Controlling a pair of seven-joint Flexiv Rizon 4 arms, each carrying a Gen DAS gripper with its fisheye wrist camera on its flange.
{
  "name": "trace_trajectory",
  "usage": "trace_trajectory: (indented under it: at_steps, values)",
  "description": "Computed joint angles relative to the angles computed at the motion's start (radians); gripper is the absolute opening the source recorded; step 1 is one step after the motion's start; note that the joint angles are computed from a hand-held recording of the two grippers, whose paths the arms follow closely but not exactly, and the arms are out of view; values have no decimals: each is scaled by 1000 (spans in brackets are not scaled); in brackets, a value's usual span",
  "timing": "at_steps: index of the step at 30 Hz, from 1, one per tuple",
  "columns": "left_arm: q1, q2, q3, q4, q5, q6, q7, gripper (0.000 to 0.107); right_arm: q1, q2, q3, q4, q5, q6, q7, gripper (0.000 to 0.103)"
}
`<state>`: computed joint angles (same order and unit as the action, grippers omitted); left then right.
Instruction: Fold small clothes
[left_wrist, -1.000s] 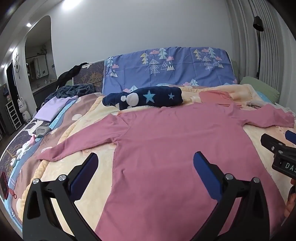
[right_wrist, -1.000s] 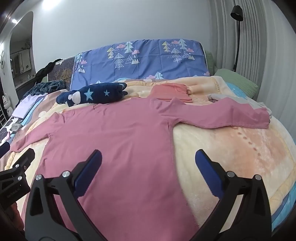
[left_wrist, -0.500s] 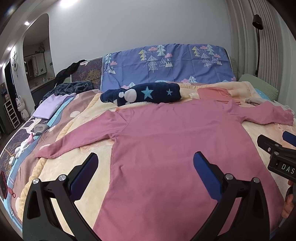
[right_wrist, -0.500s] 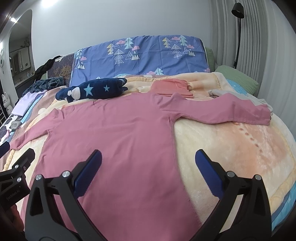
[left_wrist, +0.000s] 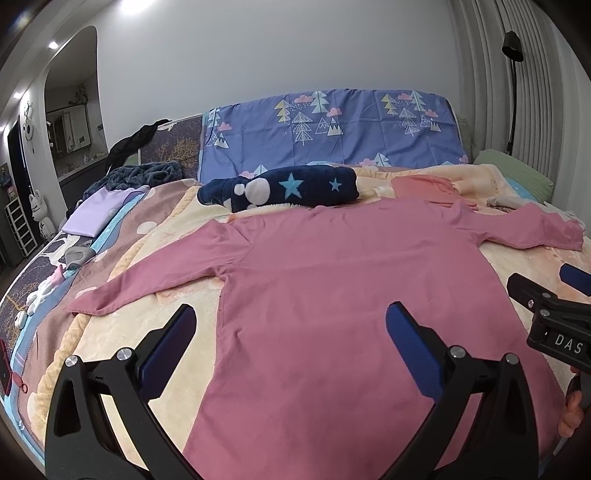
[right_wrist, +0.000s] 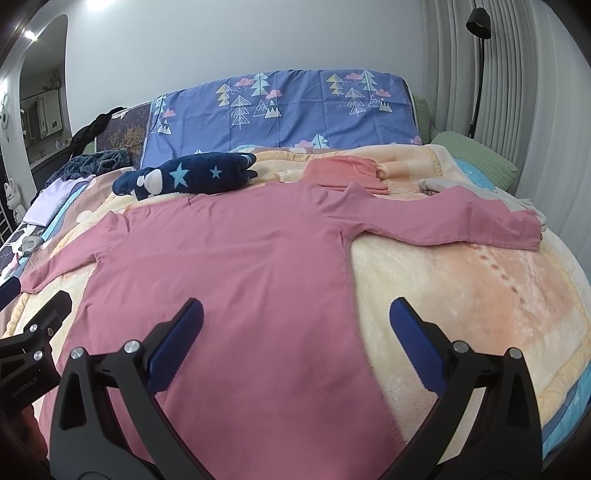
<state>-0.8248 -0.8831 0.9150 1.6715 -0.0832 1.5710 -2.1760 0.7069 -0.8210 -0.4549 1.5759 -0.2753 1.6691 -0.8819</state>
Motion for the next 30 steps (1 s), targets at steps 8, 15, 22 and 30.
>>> trace_trajectory:
  at_steps: [8, 15, 22, 30]
  values:
    - [-12, -4, 20, -4, 8, -16, -30, 102, 2, -1, 2, 7, 16, 35, -20, 101]
    - [-13, -3, 27, -8, 30, -15, -52, 102, 27, -11, -23, 8, 58, 63, -49, 101]
    - [4, -1, 12, -3, 34, 30, -40, 102, 102, -43, -116, 12, 152, 106, -62, 101]
    - [-30, -43, 58, 37, -77, 143, -16, 102, 76, -34, -75, -2, 174, 85, -90, 101]
